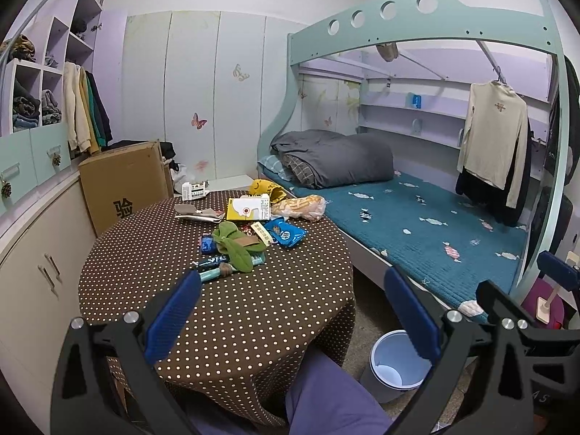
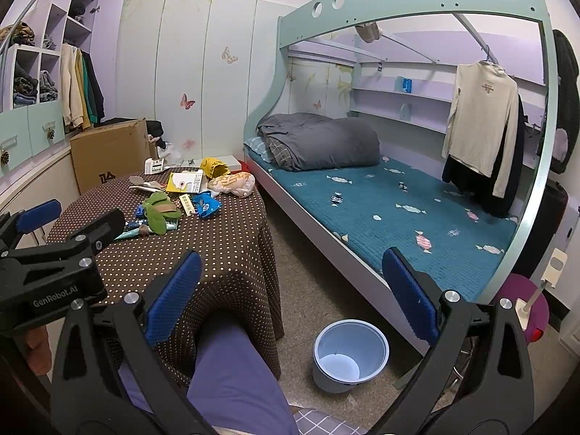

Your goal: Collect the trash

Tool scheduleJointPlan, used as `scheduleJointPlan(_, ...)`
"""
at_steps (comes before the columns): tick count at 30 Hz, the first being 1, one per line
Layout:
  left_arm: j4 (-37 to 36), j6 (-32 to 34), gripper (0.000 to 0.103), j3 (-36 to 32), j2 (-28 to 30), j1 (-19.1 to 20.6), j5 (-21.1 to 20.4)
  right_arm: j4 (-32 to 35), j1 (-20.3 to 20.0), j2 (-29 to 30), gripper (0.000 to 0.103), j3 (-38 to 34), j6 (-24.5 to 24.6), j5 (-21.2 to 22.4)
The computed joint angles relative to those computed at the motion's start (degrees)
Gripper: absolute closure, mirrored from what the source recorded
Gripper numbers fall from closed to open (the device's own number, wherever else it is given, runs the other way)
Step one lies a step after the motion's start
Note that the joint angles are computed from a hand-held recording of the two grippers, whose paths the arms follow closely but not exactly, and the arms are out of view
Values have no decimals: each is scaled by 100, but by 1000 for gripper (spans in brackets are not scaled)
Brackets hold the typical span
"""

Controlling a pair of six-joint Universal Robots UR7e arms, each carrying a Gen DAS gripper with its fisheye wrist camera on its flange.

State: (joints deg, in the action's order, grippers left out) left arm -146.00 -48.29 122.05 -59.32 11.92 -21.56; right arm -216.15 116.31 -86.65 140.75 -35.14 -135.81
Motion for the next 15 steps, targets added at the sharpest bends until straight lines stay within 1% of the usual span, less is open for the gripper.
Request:
scheduleJointPlan(5, 23, -20, 4, -7, 7, 20, -9, 76, -2, 11, 5, 0, 57, 9)
scheduleJointPlan(15, -16, 6, 4, 7, -2, 28, -23, 64, 2, 55, 5, -47, 15, -15)
